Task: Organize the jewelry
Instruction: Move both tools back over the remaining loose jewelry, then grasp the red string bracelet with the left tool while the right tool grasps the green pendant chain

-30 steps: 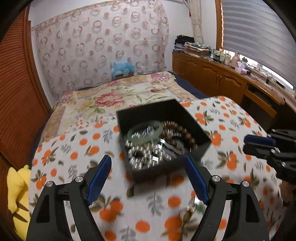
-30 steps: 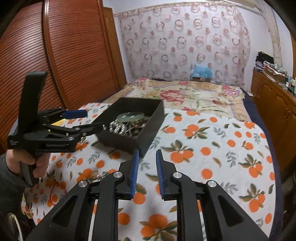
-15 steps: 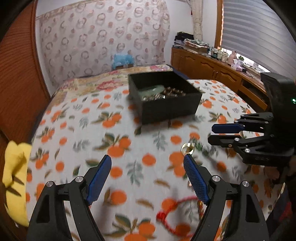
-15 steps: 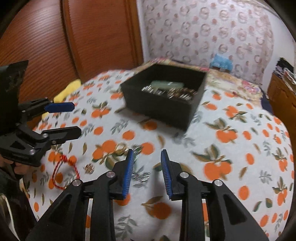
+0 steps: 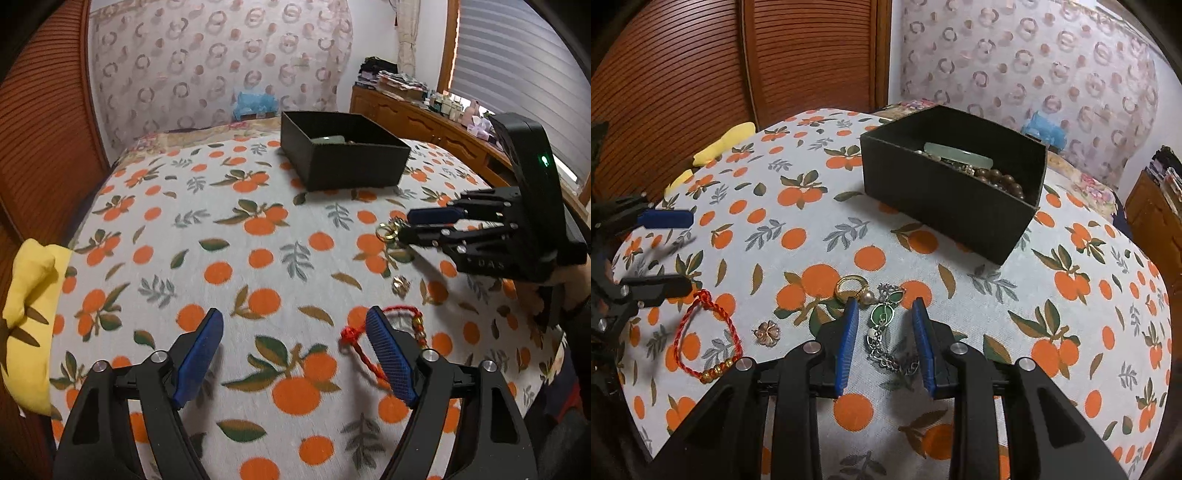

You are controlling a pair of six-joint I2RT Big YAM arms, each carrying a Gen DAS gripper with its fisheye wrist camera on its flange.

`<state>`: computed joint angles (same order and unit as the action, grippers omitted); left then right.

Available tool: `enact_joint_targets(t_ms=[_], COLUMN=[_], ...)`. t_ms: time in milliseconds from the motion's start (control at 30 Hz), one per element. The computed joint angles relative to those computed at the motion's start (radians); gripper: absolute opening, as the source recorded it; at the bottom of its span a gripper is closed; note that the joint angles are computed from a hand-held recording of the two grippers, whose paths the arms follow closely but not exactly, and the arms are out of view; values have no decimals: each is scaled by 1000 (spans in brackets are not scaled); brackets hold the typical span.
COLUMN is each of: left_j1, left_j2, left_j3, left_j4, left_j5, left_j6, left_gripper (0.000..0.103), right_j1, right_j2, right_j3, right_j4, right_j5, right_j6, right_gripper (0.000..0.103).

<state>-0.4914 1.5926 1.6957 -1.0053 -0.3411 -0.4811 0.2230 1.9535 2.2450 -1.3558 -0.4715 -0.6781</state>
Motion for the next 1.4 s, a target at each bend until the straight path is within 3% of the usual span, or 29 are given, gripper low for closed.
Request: enact_joint_targets(t_ms=[100,367,600,700,1400], left_j1=[-9,-32,-40,-35,-6], left_j2=[6,43,63,62,14], left_j3=[2,35,56,56,68], left_j4=[-1,-3,-25,-28,71], left_j5=[12,48,27,26,-64], left_j6=[6,44,57,47,29], left_gripper=[65,40,24,9,8], right_j1=[1,-20,-48,-57,-68], right_j2=[1,-7,-29,-34,-20], right_j3=[4,-2,-14,-6,110], right_j4=[-2,-5,15,14,-13], right_j5=[1,-20,-52,-70,-119], right_j6=[-1,2,14,16,26], right_gripper=[14,13,13,13,13])
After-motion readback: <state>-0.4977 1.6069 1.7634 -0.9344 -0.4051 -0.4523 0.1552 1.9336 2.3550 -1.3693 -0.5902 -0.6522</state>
